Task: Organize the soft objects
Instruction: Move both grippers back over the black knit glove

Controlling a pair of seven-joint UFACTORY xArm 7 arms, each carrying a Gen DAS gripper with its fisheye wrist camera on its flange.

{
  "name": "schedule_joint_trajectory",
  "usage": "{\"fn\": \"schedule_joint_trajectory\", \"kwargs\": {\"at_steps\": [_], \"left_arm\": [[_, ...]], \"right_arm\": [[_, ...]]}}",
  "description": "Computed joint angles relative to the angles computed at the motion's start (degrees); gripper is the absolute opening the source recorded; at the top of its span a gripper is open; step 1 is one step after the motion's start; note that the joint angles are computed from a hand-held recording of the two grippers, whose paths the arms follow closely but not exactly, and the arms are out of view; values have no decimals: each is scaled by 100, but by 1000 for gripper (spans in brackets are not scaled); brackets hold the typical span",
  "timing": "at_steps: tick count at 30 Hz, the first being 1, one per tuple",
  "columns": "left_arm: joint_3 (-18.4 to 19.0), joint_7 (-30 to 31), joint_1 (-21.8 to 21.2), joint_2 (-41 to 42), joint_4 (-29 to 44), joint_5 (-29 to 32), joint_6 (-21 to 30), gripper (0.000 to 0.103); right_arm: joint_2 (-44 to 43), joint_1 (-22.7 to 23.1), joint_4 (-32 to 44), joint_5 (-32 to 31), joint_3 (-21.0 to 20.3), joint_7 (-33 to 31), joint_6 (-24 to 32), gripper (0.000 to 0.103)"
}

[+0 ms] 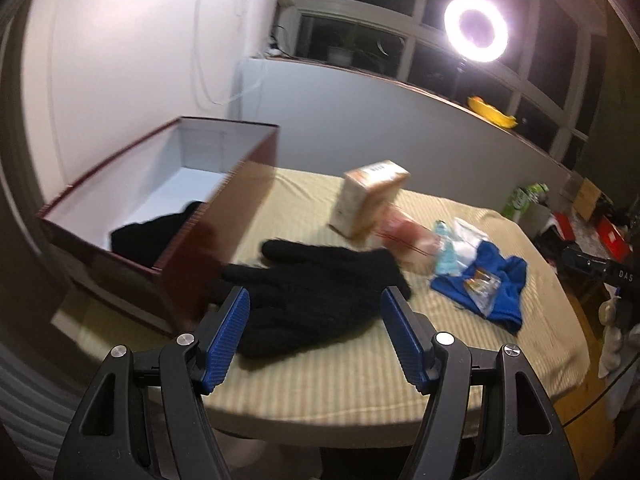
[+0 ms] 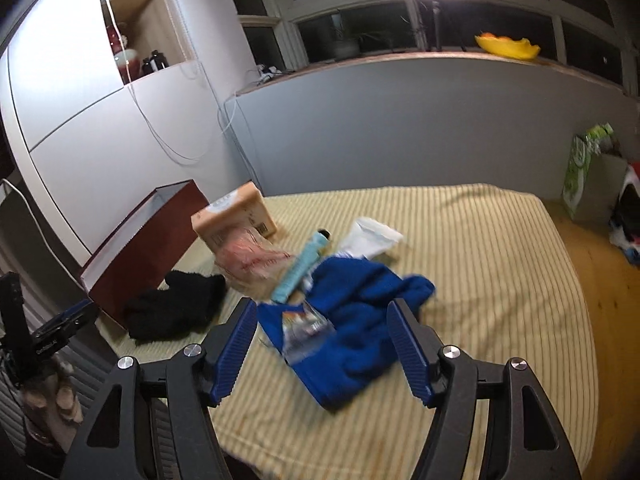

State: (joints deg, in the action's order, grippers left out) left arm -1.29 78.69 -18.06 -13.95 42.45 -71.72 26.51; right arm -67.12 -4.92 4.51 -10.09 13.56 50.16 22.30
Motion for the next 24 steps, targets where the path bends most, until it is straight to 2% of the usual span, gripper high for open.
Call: {"fn": "schedule_joint_trajectory", "kwargs": {"at_steps": [4, 7, 14, 16, 21, 24], "left_arm": [[-82, 234, -124, -85, -180, -127, -66, 68], [-100, 41, -132, -59, -255, 22, 5, 68], [-98, -403, -78, 120, -353, 364, 87, 68], [-99, -493, -57, 188, -347, 402, 68, 68], [-120, -485, -15, 361, -273, 332, -33, 67], [-149, -505, 34, 510, -184, 321, -90, 64]], "right_arm": [[-318, 198, -198, 95, -241, -138, 72, 64], [12, 294, -157, 163, -394, -366, -312, 64], [2001, 840, 548, 453, -932, -1458, -1552, 64], [2633, 1149, 850, 612, -1210, -1830, -1771, 64], [4014, 2544, 1677, 1253, -2382, -2867, -2000, 63], [4647, 3272, 2126, 1732, -2926, -3361, -2008, 63]]}}
